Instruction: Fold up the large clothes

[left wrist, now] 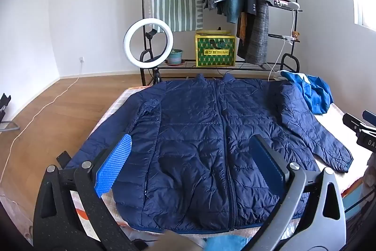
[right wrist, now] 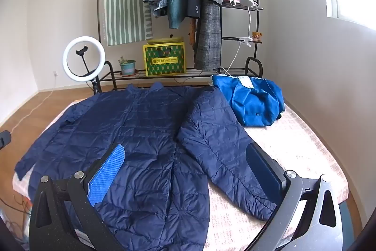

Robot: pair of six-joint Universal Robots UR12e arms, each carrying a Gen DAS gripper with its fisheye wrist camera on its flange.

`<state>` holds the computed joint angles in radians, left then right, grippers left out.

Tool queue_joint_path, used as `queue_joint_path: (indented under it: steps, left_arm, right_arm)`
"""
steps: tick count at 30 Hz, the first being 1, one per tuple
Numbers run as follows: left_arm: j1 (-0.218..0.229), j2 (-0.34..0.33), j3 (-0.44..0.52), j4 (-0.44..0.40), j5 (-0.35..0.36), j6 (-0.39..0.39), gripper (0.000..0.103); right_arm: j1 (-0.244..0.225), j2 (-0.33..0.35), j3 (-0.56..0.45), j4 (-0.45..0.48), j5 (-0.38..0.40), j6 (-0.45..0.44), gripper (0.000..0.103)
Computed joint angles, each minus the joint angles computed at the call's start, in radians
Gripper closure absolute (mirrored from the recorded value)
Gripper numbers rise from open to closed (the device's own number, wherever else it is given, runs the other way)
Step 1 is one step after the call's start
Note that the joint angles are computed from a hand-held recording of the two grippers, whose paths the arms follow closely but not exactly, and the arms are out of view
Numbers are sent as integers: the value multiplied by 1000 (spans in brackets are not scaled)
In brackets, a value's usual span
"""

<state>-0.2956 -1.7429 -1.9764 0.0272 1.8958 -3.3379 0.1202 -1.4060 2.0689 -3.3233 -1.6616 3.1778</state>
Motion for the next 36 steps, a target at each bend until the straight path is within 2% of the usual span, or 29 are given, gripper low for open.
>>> queue_joint_path:
  steps: [7, 13, 36]
  left_arm:
    - [1, 11, -15, 12, 2, 22, 1]
    - [-7, -2, -1, 0, 20, 15, 1]
    - [-4, -2, 5, -14, 9, 9, 1]
  right_arm:
    - [2, 6, 0, -5, 1, 2, 0]
    - [-3, 8, 0, -6, 6, -1, 0]
    - [6, 3, -3, 7, -12, 3, 0]
